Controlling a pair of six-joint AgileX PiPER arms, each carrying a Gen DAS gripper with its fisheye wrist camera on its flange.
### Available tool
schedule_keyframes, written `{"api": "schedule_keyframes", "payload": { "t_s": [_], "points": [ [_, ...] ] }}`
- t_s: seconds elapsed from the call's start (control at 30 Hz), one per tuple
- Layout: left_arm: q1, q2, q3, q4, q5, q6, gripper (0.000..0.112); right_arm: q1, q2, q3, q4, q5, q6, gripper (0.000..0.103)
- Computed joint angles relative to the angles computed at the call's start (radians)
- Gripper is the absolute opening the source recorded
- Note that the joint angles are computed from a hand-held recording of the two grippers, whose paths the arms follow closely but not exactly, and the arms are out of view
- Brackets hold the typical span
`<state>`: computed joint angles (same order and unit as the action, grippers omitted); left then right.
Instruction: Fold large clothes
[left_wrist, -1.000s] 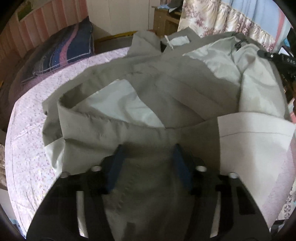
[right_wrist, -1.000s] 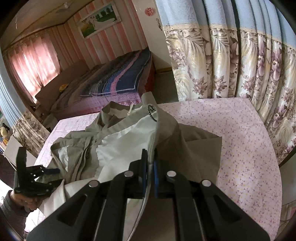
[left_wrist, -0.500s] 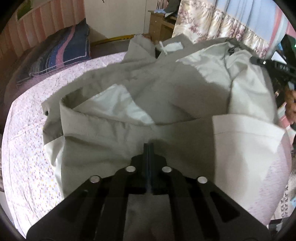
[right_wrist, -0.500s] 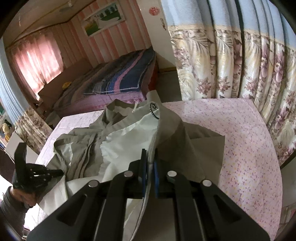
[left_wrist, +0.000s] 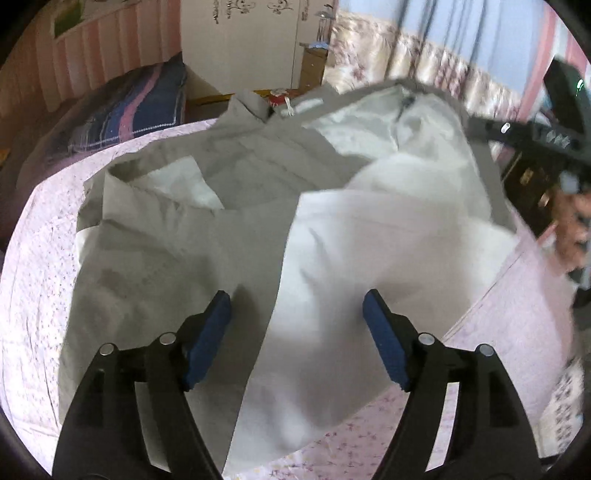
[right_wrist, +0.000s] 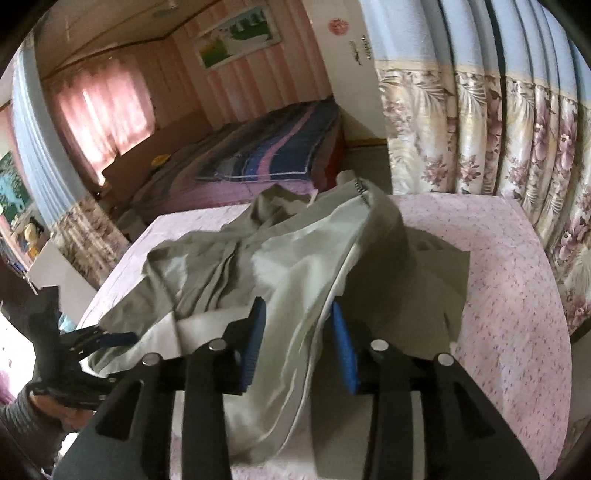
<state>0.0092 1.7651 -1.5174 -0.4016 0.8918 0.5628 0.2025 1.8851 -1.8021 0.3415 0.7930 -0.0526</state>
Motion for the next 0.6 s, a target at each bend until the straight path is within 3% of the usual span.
{"api": "schedule_keyframes", "payload": {
  "t_s": [0.07, 0.13, 0.23, 0.3, 0.43, 0.6],
  "points": [
    [0.007, 0.029, -0.004, -0.011, -0.013, -0.001, 0.066, -0.002, -0.030, 0.046, 0.017, -0.016, -0.006, 0.040],
    [0.022, 0.050, -0.008, -0.031, -0.017, 0.000, 0.038, -0.006, -0.053, 0.081, 0.024, -0.026, -0.005, 0.040],
    [0.029, 0.057, -0.005, -0.056, -0.024, 0.027, 0.009, -0.008, -0.088, 0.130, 0.021, -0.037, -0.006, 0.040],
    [0.028, 0.050, 0.004, -0.056, -0.044, 0.038, 0.004, -0.012, -0.109, 0.158, 0.027, -0.044, -0.009, 0.040],
    [0.064, 0.014, -0.013, -0.112, -0.010, 0.063, 0.003, -0.016, -0.123, 0.168, 0.016, -0.049, -0.001, 0.040],
    [0.102, -0.041, -0.068, -0.081, -0.033, 0.055, 0.002, -0.025, -0.064, 0.054, -0.049, -0.020, 0.057, 0.040]
  ]
}}
